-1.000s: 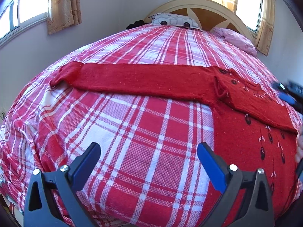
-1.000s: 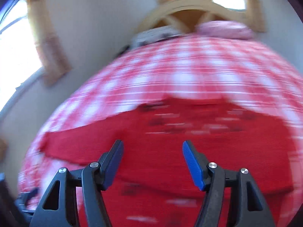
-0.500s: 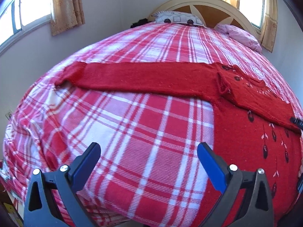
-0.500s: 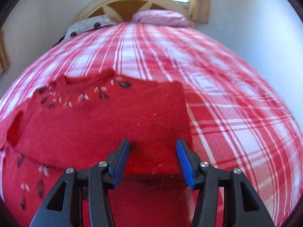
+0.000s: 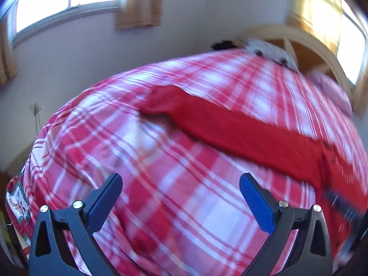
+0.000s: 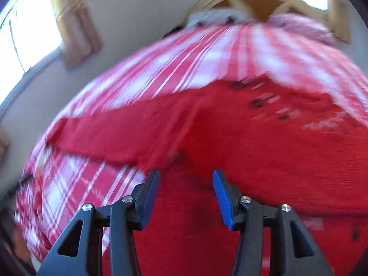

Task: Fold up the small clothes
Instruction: 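Release the sleeve with the right gripper and move the left gripper to the other cuff, then grasp the other sleeve cuff with the left gripper and fold it across the body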

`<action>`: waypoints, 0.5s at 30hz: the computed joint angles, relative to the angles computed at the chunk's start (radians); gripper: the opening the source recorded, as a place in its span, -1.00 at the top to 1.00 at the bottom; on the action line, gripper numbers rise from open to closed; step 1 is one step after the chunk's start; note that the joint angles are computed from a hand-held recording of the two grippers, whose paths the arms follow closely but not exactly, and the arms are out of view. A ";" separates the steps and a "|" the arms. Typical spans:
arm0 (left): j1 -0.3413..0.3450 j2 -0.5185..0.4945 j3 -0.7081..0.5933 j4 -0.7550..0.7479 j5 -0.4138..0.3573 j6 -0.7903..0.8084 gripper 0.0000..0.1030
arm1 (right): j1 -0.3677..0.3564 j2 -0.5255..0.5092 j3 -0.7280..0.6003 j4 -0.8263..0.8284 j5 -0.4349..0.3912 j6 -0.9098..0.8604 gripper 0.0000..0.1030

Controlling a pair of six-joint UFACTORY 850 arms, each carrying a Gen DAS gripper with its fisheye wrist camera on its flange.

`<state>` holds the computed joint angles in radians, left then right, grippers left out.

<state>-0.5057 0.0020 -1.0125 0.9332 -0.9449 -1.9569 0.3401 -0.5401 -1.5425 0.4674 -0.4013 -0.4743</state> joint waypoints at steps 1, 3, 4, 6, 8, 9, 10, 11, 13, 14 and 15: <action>0.032 0.022 0.018 -0.004 0.027 -0.016 -1.00 | 0.011 0.010 0.010 -0.049 0.024 0.031 0.01; 0.075 0.044 0.041 0.007 0.076 -0.058 -0.99 | 0.010 0.025 0.017 -0.022 0.016 0.004 0.01; 0.104 0.053 0.052 0.019 0.115 -0.086 -0.96 | 0.001 0.044 0.034 0.055 0.022 -0.056 0.01; 0.140 0.053 0.053 0.032 0.183 -0.109 -0.76 | -0.010 0.083 0.076 0.190 0.060 -0.183 0.01; 0.188 0.035 0.042 0.028 0.273 -0.100 -0.72 | -0.007 0.128 0.121 0.206 0.115 -0.204 0.01; 0.208 0.016 0.029 0.020 0.307 -0.088 -0.70 | -0.008 0.152 0.148 0.238 0.135 -0.233 0.01; 0.224 -0.005 0.015 0.002 0.330 -0.071 -0.66 | -0.012 0.167 0.162 0.271 0.144 -0.262 0.01; 0.244 -0.025 0.004 -0.034 0.363 -0.045 -0.58 | -0.017 0.186 0.179 0.306 0.148 -0.290 0.01; 0.285 -0.044 0.008 -0.078 0.467 -0.044 -0.44 | -0.026 0.215 0.207 0.335 0.149 -0.311 0.01; 0.305 -0.056 0.010 -0.087 0.517 -0.059 -0.38 | -0.027 0.222 0.215 0.321 0.150 -0.295 0.01; 0.314 -0.066 0.006 -0.087 0.526 -0.073 -0.38 | -0.029 0.229 0.225 0.310 0.150 -0.281 0.01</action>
